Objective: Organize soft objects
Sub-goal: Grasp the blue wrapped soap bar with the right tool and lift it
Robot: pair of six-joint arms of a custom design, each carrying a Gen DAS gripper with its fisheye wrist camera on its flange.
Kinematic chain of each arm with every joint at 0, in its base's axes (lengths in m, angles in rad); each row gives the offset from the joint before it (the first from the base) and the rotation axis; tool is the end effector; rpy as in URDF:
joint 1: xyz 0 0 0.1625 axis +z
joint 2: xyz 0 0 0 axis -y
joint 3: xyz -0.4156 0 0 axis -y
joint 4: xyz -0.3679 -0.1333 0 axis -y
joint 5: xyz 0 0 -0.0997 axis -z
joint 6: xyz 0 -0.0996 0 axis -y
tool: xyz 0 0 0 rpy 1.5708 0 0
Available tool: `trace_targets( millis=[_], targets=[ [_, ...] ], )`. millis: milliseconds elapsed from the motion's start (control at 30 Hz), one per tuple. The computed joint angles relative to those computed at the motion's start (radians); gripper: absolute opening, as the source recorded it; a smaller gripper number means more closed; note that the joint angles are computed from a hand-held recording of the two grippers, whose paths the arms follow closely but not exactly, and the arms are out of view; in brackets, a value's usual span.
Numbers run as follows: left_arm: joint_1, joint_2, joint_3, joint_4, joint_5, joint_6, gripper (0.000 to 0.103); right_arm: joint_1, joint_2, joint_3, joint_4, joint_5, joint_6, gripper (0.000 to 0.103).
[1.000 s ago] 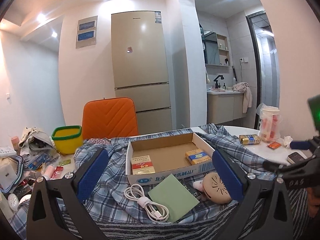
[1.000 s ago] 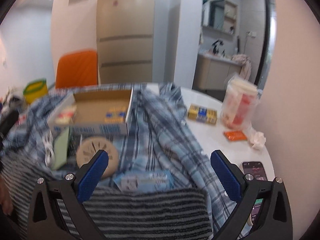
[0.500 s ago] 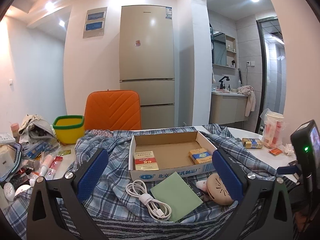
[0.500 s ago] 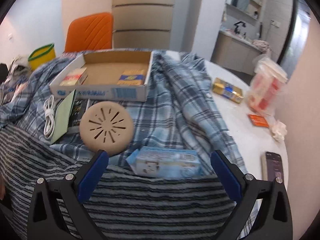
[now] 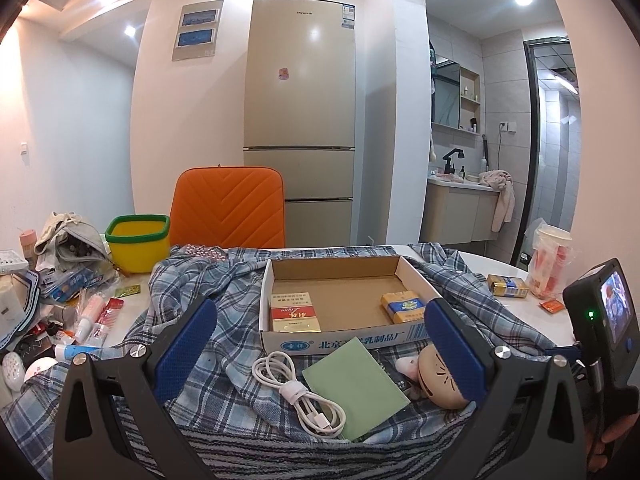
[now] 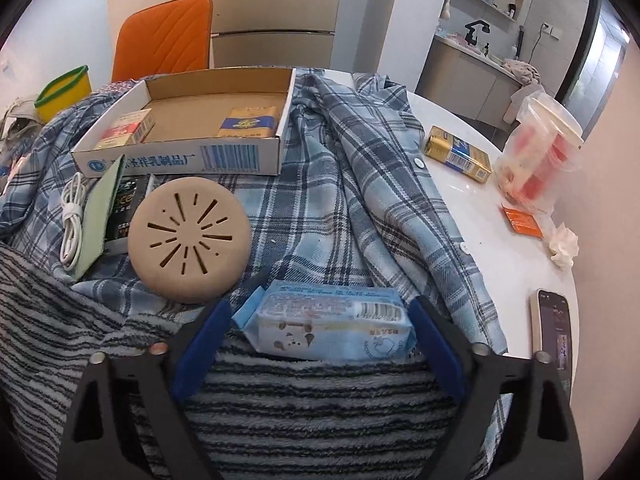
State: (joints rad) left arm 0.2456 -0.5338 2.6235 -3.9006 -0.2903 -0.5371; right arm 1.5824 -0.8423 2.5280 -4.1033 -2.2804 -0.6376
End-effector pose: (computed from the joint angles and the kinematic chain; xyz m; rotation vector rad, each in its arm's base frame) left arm -0.2150 -0.2897 0.0505 0.6434 2.0479 -1.4318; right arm 0.0725 -0.3563 0.1318 0.3443 -2.1451 0.6743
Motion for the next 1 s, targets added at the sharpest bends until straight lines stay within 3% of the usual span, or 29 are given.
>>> trace_targets(
  millis=[167,400,533,667,833,1000],
  targets=[
    [0.004,0.001,-0.001,-0.008,-0.003,0.003,0.103,-0.013,-0.015,0.011,-0.004,0.021,-0.002,0.079],
    [0.004,-0.007,0.008,0.013,-0.005,-0.03,0.103,0.01,0.025,0.054,-0.23,0.077,-0.096,0.073],
    [0.008,-0.016,0.004,0.031,-0.009,-0.036,0.103,0.021,0.015,0.09,-0.345,0.159,-0.112,0.073],
    [0.017,-0.027,0.002,0.036,-0.024,-0.029,0.103,0.005,-0.002,0.131,-0.454,0.313,-0.094,0.073],
    [0.075,-0.121,-0.027,0.134,-0.175,0.106,0.103,-0.025,-0.002,0.15,-0.528,0.46,-0.092,0.073],
    [0.174,-0.256,-0.129,0.522,-0.405,0.275,0.094,-0.064,-0.016,0.142,-0.511,0.522,-0.07,0.074]
  ],
)
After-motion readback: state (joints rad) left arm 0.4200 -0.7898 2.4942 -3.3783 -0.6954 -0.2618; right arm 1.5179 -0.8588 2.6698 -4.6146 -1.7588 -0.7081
